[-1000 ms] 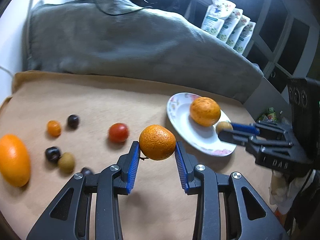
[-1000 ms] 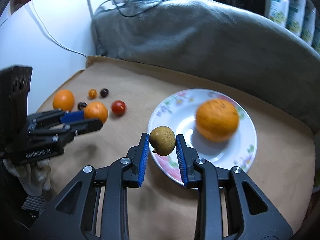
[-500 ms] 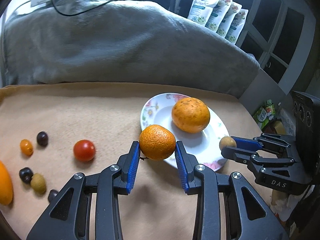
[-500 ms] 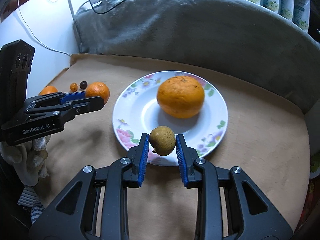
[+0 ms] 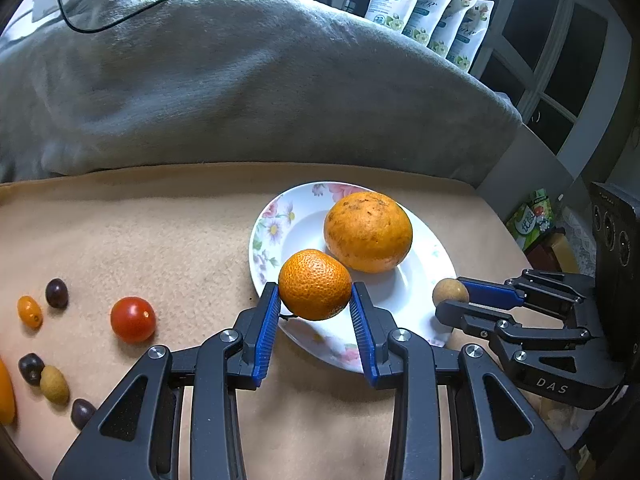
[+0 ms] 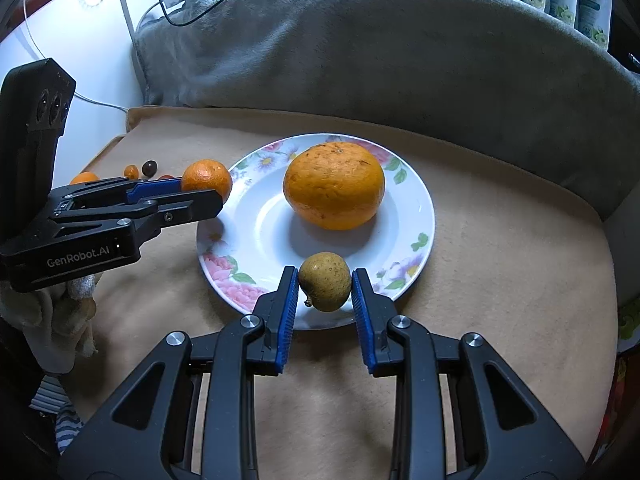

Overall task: Organize fruits
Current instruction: 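Carry the small mandarin with the left tool onto the plate while the right tool places the kiwi there, then withdraw both tools from the plate toward the remaining fruits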

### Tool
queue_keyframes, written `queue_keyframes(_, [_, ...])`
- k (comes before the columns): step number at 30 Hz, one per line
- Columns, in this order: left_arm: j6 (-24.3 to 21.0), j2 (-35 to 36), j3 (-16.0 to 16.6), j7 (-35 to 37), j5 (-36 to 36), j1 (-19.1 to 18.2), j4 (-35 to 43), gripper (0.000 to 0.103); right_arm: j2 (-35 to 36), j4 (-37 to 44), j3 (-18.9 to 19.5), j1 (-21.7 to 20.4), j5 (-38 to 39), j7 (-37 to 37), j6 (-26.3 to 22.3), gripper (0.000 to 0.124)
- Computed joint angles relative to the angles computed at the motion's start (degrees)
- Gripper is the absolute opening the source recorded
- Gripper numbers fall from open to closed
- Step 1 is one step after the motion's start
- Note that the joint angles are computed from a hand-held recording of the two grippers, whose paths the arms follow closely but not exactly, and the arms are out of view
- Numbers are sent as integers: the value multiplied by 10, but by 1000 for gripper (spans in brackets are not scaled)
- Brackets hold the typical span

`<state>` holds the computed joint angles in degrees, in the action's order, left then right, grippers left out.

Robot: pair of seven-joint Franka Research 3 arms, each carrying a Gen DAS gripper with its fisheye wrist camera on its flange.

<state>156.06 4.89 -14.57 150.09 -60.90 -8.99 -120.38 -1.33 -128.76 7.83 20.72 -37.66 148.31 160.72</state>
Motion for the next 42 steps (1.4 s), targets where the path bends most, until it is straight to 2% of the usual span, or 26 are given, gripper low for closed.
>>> queue_keyframes(8, [2,6,-3,-4,5,1,6,36,9,10,-3,6,-12,2,-5,29])
queue_keyframes(11, [6,4,-5,11,-10,2,6,54,8,9,-4,7,-24,12,-6,29])
queue_keyframes(13, [6,2,-5,14,-14,1,7,55,6,8,-4,7,-32,20,-6,30])
queue_keyframes(15, [8,2,-4,14,-14,0,7,62,3,6,-4,5,-44,32,-4,51])
queue_keyframes(16, [9,0,-4,16,-16,0,6,64,0,5,-4,4,-60,47,-3,68])
queue_keyframes(17, [11,-1,-4,21,-22,0,5,65,-3,3,-3,3,-74,58,0,74])
queue_keyframes(23, [19,-10,0,15,-21,-4,-1,70,-3,7,3,2,-79,55,-3,85])
queue_keyframes(31, [35,-33,10,18,-30,-11,-23,71,0,18,5,8,-78,50,-1,86])
queue_keyframes(42, [45,-80,51,35,-64,-8,-68,71,11,40,6,18,-82,48,13,86])
